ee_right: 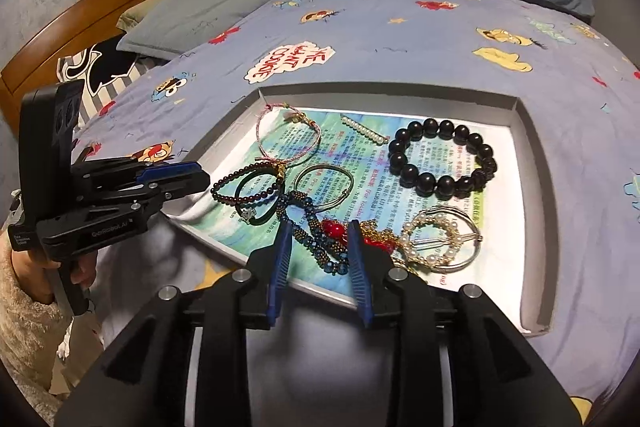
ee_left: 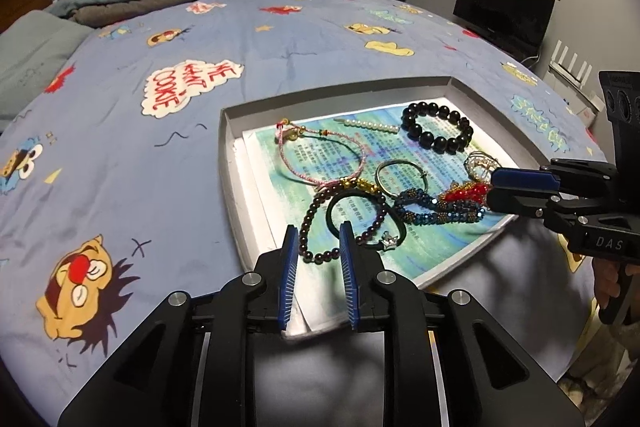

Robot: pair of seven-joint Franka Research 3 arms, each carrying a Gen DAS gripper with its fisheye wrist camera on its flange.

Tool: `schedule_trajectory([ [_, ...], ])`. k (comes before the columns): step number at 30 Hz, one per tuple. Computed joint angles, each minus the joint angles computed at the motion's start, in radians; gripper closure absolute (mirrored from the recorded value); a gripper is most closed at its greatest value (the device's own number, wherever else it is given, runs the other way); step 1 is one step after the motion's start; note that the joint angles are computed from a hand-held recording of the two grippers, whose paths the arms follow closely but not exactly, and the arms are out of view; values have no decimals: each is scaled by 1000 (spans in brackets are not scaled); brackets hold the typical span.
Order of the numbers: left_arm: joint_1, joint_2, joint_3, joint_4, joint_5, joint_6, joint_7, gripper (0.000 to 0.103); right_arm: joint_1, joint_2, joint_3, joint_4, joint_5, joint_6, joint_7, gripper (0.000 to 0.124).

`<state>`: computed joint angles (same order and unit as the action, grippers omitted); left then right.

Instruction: Organize jewelry

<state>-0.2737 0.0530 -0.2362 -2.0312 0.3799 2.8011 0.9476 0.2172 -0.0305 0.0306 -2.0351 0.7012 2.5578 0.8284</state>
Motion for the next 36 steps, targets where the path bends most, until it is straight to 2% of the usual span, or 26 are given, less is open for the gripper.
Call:
schedule_trajectory([
  [2,-2,-16,1,-13,16,2,-18,72,-1,-17,-2,-18,4,12,-3,91],
  [3,-2,-22,0,-19,16,8,-18,72,-1,-28,-4,-29,9,19,-6,88],
  [10,-4,-85,-12,-80,27,25,-40,71,-7,-97,-23,-105,-10,53,-10,87],
  [12,-3,-103,-17,-96,54,25,-73,67,-9,-115,-25,-126,-29,71,2,84],
  [16,-3,-131,-34,-121,105,19,-160,50,-12,-153,-36,-165,-52,103,28,60],
  [18,-3,-140,-47,-126,145,10,-214,39,-15,-170,-38,-183,-69,113,49,51],
  [19,2,-143,-56,-125,195,-1,-265,29,-14,-173,-40,-189,-75,118,54,45],
  [20,5,-146,-63,-124,234,-11,-308,26,-16,-179,-38,-198,-87,127,66,41],
  [22,5,-146,-77,-113,305,-48,-399,22,-22,-185,-31,-214,-119,154,107,26],
  [23,3,-146,-80,-109,332,-63,-433,17,-26,-186,-26,-223,-139,175,136,26],
  [24,4,-145,-91,-99,394,-99,-506,14,-32,-186,-19,-229,-165,191,170,26],
  [26,-4,-142,-94,-90,459,-134,-572,11,-47,-180,-7,-238,-228,220,243,26],
  [32,-40,-122,-87,-68,504,-206,-599,10,-52,-184,-4,-274,-324,281,345,26],
  [36,-53,-119,-80,-74,522,-205,-617,10,-40,-193,-11,-293,-345,305,358,26],
])
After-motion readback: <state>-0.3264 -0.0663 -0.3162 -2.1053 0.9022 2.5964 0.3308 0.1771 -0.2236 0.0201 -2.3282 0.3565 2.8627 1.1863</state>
